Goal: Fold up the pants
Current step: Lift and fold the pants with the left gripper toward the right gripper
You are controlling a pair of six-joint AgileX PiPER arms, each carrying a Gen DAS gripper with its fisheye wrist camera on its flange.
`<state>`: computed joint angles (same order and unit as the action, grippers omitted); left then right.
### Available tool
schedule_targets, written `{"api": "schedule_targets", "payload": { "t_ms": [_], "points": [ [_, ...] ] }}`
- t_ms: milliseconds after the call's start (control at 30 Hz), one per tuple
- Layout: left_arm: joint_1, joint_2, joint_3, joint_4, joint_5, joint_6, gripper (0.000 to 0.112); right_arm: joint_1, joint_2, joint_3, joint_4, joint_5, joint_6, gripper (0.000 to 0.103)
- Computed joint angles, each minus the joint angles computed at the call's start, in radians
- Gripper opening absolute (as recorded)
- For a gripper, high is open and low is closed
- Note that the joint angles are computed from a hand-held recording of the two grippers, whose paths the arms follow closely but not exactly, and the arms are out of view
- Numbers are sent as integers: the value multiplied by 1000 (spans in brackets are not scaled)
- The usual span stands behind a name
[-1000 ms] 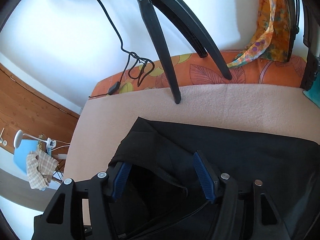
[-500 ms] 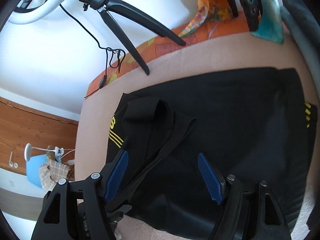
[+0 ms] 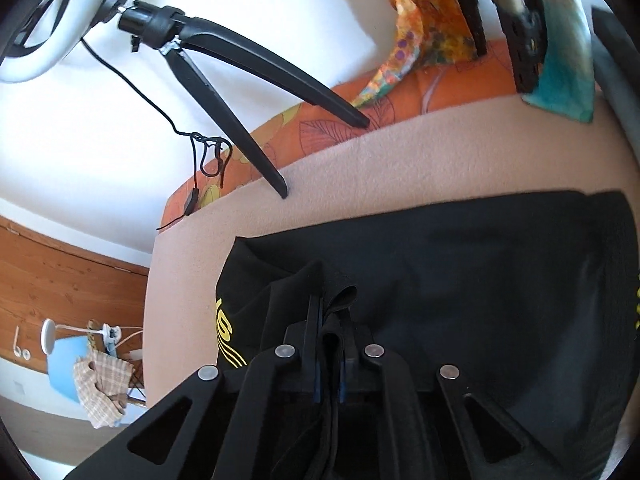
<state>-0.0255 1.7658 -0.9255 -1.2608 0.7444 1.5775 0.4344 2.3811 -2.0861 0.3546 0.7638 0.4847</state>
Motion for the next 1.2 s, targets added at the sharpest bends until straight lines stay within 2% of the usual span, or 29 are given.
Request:
{"api": "schedule_targets", "payload": {
  "t_ms": [167, 300, 567, 767, 833, 900, 933, 967, 1000, 1100, 1167, 1200],
  "points": [
    [-72, 21, -42, -14, 15, -74, 7, -1, -16, -80, -139, 112, -13, 1],
    [-148, 41, -87, -36, 2, -113, 7, -28, -32, -106, -176, 176, -69, 1],
    [-278, 80, -132, -78, -41, -171, 7, -109, -95, 11, -153, 169, -203, 1],
    [-347, 89, -136, -82, -92, -181, 7, -141, -126, 131, -115, 110, -251, 1],
    [-358, 102, -157, -28, -84, -248, 9, -140, -124, 140, -144, 112, -240, 1],
    [-356, 106, -167, 20, -61, -292, 14, -131, -129, 139, -222, 129, -184, 9],
    [-351, 98, -163, 34, -43, -292, 16, -134, -144, 153, -227, 128, -175, 19],
    [-342, 84, -152, 45, -27, -281, 17, -136, -173, 194, -229, 93, -168, 37],
    [-329, 65, -138, 58, -9, -266, 17, -130, -213, 245, -256, 56, -145, 39],
    [-254, -7, -85, 96, 64, -221, 21, -111, -332, 384, -300, -20, -107, 39],
    [-178, -63, -41, 100, 96, -171, 43, -92, -408, 480, -301, -68, -95, 40],
    [-133, -89, -19, 94, 105, -141, 46, -85, -438, 523, -281, -85, -106, 40]
  ]
}}
